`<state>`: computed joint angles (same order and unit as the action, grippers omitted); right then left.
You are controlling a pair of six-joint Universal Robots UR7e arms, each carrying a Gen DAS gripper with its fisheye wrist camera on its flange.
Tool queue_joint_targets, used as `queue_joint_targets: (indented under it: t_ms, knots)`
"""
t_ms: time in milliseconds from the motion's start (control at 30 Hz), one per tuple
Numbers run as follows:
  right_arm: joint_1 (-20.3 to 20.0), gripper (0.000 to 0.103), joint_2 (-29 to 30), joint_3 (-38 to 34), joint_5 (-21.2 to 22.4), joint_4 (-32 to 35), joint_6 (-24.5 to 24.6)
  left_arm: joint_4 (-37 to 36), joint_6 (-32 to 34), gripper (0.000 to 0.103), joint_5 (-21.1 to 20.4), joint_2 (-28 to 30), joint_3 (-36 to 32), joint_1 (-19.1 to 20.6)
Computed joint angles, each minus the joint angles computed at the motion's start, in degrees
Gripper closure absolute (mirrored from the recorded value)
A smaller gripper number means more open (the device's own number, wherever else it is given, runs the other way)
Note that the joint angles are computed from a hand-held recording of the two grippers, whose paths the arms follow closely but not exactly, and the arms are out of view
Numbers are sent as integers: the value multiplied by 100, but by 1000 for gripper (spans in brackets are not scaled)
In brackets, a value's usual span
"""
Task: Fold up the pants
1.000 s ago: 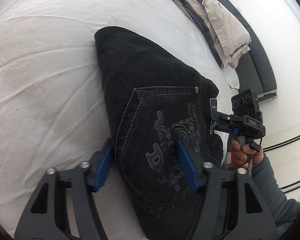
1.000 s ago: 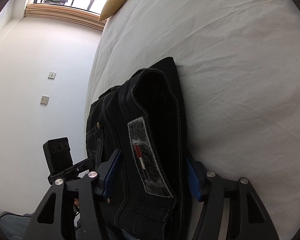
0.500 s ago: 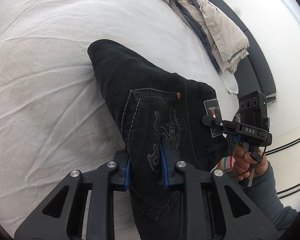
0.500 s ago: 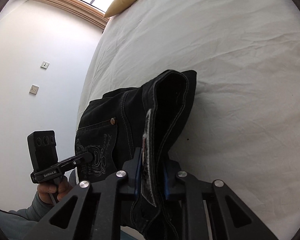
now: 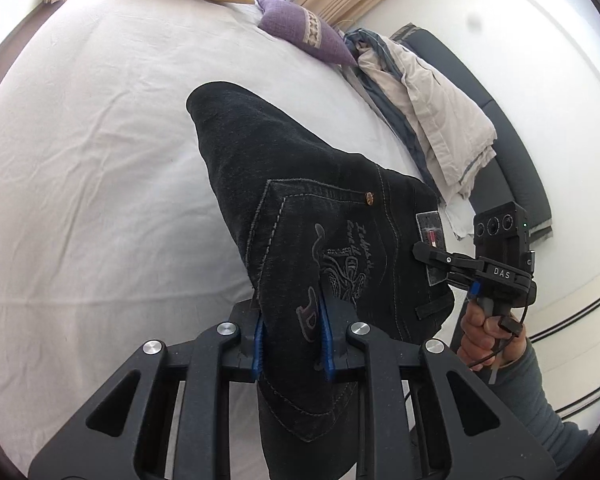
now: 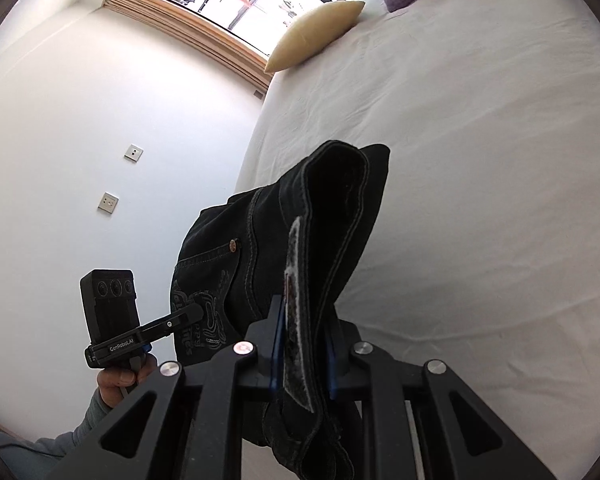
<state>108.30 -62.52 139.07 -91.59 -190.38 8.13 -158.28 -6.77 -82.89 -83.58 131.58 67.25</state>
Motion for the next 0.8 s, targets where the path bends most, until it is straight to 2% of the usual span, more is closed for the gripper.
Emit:
queue_joint_targets:
  t_ms: [133, 300, 400, 433, 500, 600, 667, 733, 800]
  knots:
    - [-260, 85, 540, -535, 104, 165, -2, 426, 492, 84, 25, 488, -842, 515]
    - [-683, 84, 1173, -724, 224, -59, 140, 639, 895, 82, 151, 960, -1290, 1057]
    - [-977, 77, 1317, -553, 465, -446, 166, 401, 1014, 73, 194, 1081, -1249, 1214]
    - [-1057, 69, 1331, -471, 497, -558, 179, 320, 1021, 68, 249, 1087, -1216, 1228]
    - [-1195, 67, 1387, -342, 735, -852, 203, 135, 1087, 59, 360, 1062, -1092, 1235]
    - [-1105, 52, 1349, -119, 551, -1389, 317, -238, 1064, 50, 832, 875, -696, 1016]
    - [-868, 35, 1351, 14, 164, -1813, 443, -614, 978, 44, 1294, 757, -389, 748]
    - [-540, 34, 1262, 126, -360, -1962, 439, -1023, 781, 36, 1960, 573, 50, 241]
    - [-146, 34, 1138, 246, -872, -1974, 454, -1604, 871, 28, 2691, 270, 636, -288]
